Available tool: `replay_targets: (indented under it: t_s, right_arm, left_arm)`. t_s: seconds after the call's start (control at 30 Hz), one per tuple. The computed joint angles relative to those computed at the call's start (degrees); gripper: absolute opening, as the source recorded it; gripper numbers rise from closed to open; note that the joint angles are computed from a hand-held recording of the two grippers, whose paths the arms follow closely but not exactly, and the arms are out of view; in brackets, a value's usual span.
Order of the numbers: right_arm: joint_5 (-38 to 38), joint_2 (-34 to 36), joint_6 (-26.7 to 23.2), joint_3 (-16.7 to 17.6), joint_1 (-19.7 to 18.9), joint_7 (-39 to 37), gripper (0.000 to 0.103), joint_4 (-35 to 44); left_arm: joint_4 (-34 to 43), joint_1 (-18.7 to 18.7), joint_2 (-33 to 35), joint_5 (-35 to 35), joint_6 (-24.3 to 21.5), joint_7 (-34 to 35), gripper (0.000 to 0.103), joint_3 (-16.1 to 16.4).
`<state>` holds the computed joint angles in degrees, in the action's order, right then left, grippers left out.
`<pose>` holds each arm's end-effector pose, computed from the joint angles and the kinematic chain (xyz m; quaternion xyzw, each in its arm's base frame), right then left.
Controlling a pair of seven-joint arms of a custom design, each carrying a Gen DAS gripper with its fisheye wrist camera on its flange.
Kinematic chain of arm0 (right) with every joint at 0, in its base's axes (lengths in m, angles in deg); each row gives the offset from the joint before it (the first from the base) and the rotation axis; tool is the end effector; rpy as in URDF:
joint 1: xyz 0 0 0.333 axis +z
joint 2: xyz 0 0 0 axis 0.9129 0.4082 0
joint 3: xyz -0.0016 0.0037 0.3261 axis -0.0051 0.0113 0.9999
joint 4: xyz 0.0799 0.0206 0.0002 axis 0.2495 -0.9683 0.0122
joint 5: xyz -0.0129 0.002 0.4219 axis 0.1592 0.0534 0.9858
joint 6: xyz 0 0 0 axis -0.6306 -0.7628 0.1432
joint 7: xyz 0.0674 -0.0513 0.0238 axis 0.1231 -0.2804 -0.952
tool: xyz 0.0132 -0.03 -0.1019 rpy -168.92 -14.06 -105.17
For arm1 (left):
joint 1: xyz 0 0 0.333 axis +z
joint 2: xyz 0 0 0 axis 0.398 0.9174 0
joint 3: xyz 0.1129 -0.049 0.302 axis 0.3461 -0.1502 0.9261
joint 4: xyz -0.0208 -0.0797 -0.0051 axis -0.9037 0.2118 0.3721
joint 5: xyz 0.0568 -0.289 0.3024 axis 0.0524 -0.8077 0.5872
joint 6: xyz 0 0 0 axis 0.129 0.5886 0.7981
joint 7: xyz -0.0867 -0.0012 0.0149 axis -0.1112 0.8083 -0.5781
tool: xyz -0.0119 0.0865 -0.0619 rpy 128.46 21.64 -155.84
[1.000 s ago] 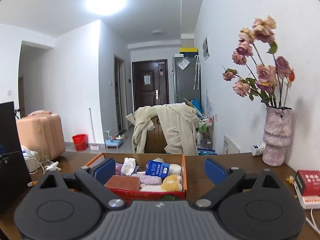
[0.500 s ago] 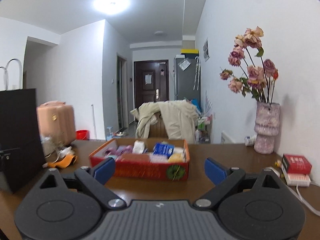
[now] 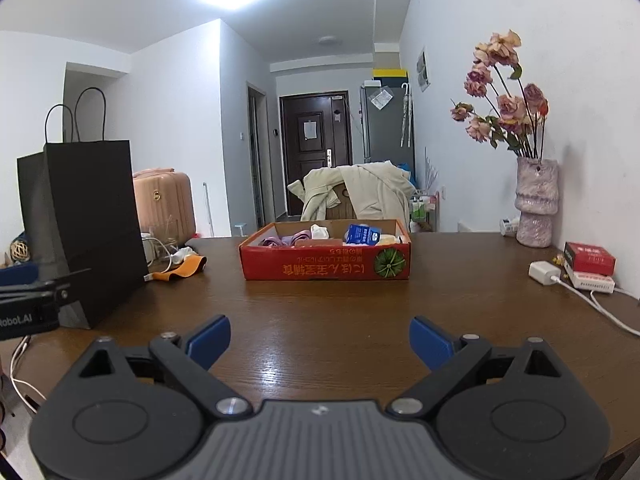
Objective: Organize soft objects
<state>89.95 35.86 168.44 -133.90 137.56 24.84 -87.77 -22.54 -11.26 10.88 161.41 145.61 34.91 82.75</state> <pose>0.6535 0.3093 0.5021 -0.5861 0.5512 -0.3726 0.4624 0.6616 -0.4557 0.5229 -0.5247 0.5615 -0.4448 0.4599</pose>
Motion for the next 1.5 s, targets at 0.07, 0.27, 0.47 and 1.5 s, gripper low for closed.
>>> replay_targets:
  t_s: [0.07,0.27,0.47,1.5]
  right_arm:
    - [0.82,0.57,0.29,-0.67,0.42,0.53,0.096,0.22]
    - [-0.05,0.28,-1.18,-0.34,-0.25,0.97,0.102,0.68]
    - [-1.58,-0.28,-0.58,0.39,-0.99,2.21,0.103,0.36]
    - [-2.31,-1.01,-0.01,2.10,-2.42,1.71,0.103,0.17]
  left_arm:
    - [-0.57,-0.02,-0.38,0.14,-0.21,-0.34,0.103,0.07]
    - [-0.59,-0.03,-0.40,0.50,-0.37,-0.43,0.103,-0.20]
    - [-0.52,0.00,-0.32,0.48,-0.43,-0.28,0.103,-0.30]
    - [-0.32,0.07,-0.19,-0.22,-0.06,0.35,0.103,-0.11]
